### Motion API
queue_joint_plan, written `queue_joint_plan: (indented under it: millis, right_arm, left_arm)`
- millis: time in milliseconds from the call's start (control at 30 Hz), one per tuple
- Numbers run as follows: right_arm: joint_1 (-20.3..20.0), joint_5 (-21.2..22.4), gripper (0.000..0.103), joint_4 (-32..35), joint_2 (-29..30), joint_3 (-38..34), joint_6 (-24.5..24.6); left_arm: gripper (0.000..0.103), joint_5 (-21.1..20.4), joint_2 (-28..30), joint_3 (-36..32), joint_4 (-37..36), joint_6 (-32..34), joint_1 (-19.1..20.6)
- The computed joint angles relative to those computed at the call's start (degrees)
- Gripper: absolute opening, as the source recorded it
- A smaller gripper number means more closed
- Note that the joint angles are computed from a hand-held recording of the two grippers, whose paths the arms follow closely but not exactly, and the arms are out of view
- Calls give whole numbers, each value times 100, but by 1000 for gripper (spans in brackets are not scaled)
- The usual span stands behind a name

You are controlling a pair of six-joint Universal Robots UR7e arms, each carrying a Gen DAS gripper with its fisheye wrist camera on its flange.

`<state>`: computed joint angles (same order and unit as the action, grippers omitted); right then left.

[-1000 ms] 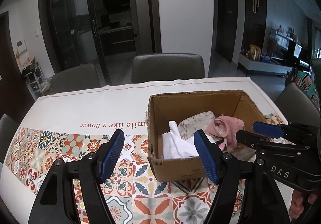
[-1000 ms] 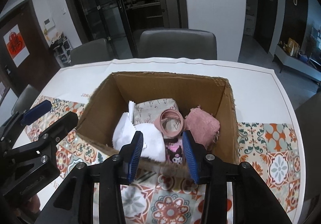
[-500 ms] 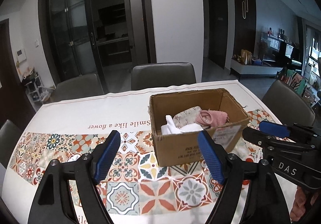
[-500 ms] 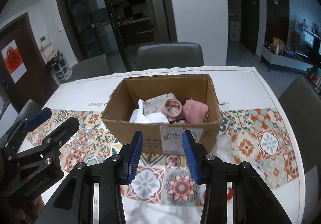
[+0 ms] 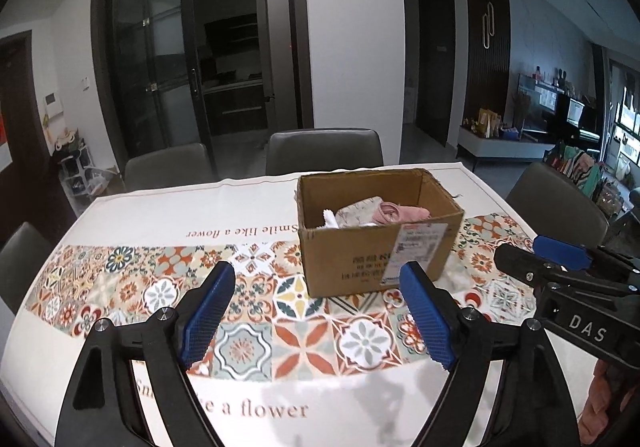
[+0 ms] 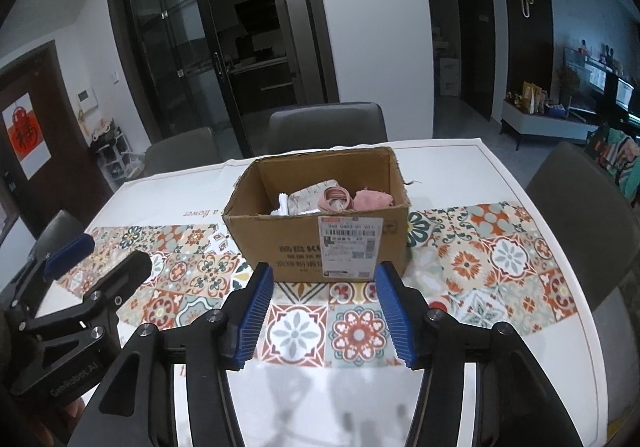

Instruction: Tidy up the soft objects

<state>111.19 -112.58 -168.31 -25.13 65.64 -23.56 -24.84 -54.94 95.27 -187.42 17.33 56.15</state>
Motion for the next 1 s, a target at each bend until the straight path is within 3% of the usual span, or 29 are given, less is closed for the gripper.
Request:
queue_joint_plan:
  millis: [467,1000]
  right_arm:
    - [-105,33,69,-1139,-1210,1891,-258]
    - [-101,204,71,-1856,-2028,3084,-637]
  left_arm:
    - [94,644,-31,929,-912,-108,-769]
    - [102,1267,-118,1592,-1268,-508,-1383]
